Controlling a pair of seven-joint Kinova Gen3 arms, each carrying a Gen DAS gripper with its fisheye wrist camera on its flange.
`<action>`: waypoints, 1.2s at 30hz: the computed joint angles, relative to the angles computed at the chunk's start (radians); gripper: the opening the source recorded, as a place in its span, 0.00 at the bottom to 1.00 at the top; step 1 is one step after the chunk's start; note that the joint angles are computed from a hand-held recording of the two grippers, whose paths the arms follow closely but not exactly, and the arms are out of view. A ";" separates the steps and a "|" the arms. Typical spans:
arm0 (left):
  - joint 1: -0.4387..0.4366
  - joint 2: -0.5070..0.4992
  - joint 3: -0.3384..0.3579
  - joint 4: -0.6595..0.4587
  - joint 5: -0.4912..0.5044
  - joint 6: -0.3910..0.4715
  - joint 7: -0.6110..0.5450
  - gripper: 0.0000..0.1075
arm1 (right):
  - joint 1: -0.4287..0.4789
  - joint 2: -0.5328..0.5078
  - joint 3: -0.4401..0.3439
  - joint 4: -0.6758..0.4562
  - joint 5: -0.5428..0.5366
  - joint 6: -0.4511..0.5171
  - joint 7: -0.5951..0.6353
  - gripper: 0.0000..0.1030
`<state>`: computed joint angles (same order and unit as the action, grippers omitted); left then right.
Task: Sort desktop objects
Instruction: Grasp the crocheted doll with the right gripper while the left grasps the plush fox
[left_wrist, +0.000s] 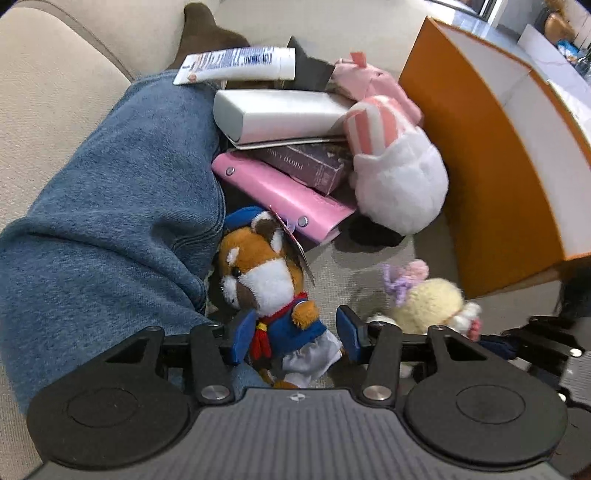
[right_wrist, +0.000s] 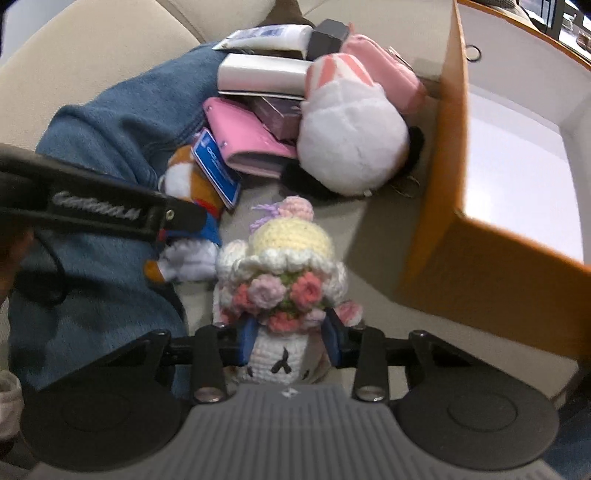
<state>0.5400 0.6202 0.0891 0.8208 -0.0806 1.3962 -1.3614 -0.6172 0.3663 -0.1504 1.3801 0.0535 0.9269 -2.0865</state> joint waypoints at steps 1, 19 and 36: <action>0.006 0.012 -0.004 -0.014 -0.005 0.012 0.011 0.53 | 0.002 -0.002 0.002 0.003 -0.002 0.001 -0.003 0.41; 0.010 0.032 -0.010 0.023 -0.015 -0.041 0.027 0.41 | 0.101 0.049 -0.049 0.053 -0.205 -0.111 0.098 0.51; -0.054 -0.193 0.035 0.310 0.051 -0.252 0.065 0.33 | 0.099 -0.152 -0.039 0.180 -0.163 -0.189 0.124 0.39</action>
<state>0.4858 0.4268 0.1246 1.1303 -0.0298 1.1438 -1.2959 -0.5181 0.2142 -0.1894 1.5602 -0.1091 0.7376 -1.9620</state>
